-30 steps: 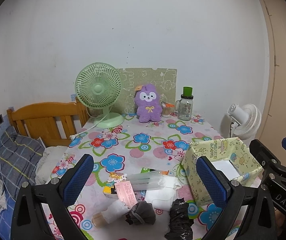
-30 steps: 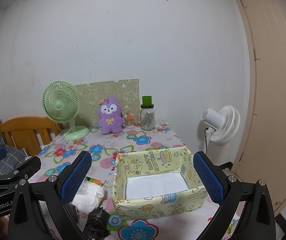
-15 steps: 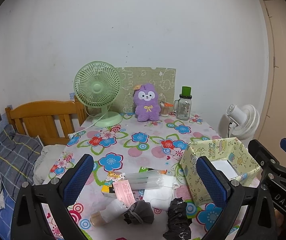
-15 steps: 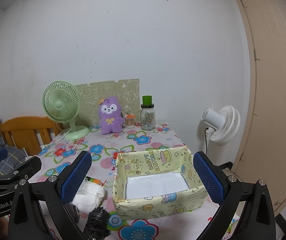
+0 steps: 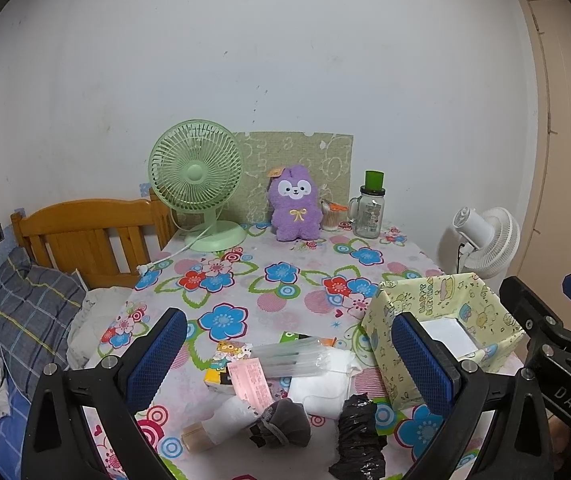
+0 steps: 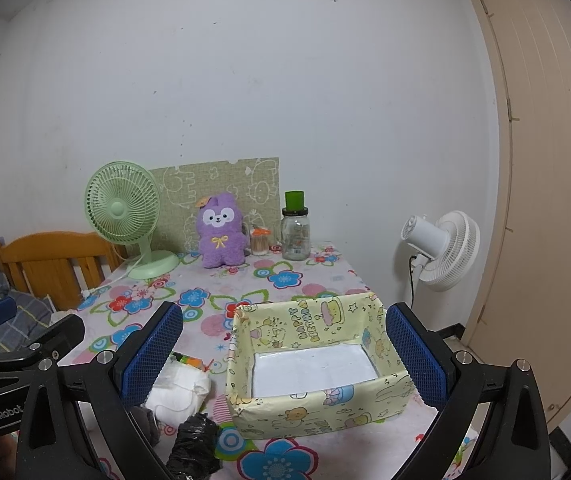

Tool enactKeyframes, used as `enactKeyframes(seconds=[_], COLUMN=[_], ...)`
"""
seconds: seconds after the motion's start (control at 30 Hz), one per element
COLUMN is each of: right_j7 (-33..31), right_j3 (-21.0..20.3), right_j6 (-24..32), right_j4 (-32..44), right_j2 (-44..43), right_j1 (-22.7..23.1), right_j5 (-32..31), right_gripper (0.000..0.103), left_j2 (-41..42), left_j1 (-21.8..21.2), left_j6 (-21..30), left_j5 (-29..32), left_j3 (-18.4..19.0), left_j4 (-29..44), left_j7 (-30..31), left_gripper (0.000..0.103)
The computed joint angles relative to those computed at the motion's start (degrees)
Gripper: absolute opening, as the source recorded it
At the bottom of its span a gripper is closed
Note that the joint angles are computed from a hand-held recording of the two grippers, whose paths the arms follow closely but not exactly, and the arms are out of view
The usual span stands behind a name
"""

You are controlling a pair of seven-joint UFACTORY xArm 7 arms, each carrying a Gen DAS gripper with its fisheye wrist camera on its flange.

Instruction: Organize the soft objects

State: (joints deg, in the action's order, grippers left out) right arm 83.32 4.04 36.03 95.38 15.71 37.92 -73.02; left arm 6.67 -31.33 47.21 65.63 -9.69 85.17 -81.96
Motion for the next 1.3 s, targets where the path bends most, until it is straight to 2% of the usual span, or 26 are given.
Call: enactKeyframes(seconds=[0.43,0.67,0.8,0.9,1.3], right_j7=[-1.47,-0.02,-0.95,-0.62,-0.90], right_j3=[-0.54,-2.22,-2.79,-3.59,-5.71], right_j6=[0.14,-0.71,-0.95,-1.29,-2.28], right_j4=[3.16,5.42,6.86,7.49,10.49], right_j2=[3.00,5.36,7.24,8.45,13.08], right_j1=[1.46,3.73,5.00,6.15,9.14], right_j5=[3.23,2.28,2.29,2.06,4.52], right_gripper=[0.102,0.102,0.102,0.097,0.097], left_j2=[-2.28,-2.27,-2.51,-2.49,-2.48], left_j1=[2.83,4.19,4.87,5.49,7.30], left_j6=[-3.91,-4.94,-6.67,-8.00,-13.69], left_j5=[-0.85,-1.12,-0.67,-1.54,-2.69], left_j3=[0.23,0.08,0.31,0.48,1.06], left_j4=[-4.46,-6.40,-8.36,-9.49,-13.77], left_j7=[1.58,2.03,1.82,2.46,5.48], left_gripper=[0.102,0.102,0.102,0.101,0.101])
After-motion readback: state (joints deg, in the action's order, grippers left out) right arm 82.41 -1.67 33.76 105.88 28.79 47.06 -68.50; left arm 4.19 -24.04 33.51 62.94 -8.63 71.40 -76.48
